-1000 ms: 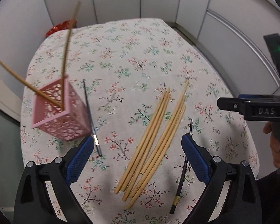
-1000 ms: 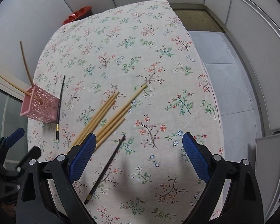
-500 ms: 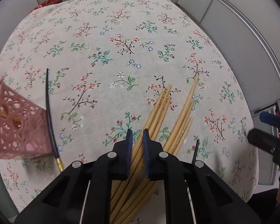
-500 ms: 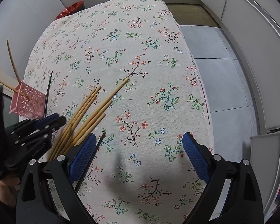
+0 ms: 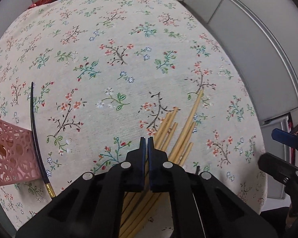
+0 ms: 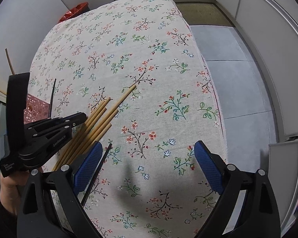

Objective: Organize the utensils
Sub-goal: 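Move the left tool back to the pile and grasp another chopstick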

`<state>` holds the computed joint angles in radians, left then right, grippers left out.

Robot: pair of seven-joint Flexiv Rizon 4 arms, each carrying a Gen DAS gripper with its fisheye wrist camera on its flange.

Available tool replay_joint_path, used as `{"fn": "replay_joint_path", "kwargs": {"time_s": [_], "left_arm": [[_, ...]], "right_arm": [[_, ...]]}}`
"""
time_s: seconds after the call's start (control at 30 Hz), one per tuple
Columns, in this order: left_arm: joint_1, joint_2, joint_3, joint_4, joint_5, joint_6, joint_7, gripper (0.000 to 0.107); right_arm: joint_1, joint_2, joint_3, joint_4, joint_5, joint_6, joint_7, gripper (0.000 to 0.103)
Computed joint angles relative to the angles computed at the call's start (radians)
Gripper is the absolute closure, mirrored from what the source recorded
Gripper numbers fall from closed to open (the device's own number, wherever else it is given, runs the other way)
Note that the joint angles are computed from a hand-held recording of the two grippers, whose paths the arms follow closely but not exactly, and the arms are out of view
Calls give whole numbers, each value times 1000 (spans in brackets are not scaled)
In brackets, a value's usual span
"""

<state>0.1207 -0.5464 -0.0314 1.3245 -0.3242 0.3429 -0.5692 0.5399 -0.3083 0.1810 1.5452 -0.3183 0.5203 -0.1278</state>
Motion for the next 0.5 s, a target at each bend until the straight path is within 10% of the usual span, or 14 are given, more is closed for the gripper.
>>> {"fn": "replay_joint_path", "kwargs": {"time_s": [0.5], "left_arm": [[-26,-16,0,8,37,67,-3,104]], "right_arm": [[-6,5,0,9,7,-4,9,14]]}}
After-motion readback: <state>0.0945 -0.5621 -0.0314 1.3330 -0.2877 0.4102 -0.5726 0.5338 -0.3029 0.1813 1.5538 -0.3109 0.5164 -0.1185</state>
